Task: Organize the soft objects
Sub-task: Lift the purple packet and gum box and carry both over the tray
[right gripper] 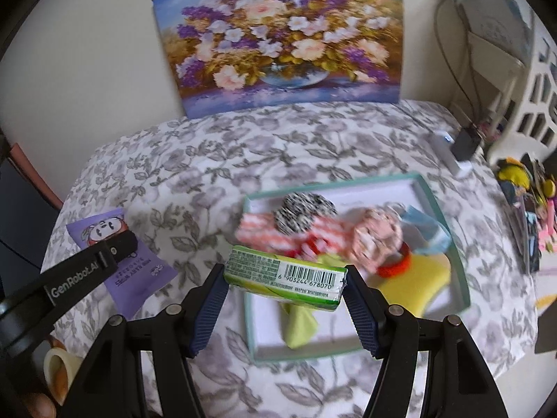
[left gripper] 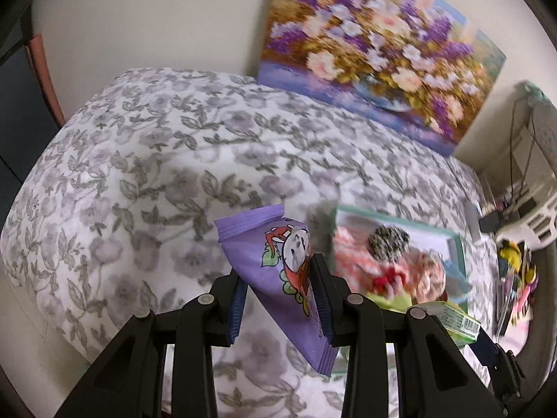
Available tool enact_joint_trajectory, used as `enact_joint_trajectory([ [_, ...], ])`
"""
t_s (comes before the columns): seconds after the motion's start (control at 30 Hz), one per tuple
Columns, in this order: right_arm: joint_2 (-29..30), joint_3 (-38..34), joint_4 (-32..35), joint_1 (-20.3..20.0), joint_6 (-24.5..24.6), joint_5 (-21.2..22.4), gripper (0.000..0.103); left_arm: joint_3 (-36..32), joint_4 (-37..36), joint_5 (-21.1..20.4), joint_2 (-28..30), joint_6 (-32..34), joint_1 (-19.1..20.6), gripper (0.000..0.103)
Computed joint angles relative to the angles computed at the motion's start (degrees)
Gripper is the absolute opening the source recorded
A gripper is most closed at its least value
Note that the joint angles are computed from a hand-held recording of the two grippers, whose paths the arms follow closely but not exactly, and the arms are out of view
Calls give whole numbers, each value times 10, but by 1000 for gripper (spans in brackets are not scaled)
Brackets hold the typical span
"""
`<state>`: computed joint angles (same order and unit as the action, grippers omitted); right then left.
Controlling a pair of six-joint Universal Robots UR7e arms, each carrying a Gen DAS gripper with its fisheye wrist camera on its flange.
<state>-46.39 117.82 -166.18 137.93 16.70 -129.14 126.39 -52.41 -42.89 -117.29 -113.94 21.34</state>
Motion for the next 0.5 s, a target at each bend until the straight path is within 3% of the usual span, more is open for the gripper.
enact_joint_trajectory([
  [0.23,-30,48,-12,-25,-2,-7,69,30,-113,-10,26,84,14,37],
  [0.5,-73,94,-13,-89,13,-5,69,70,-262,-35,34,181,52,37],
])
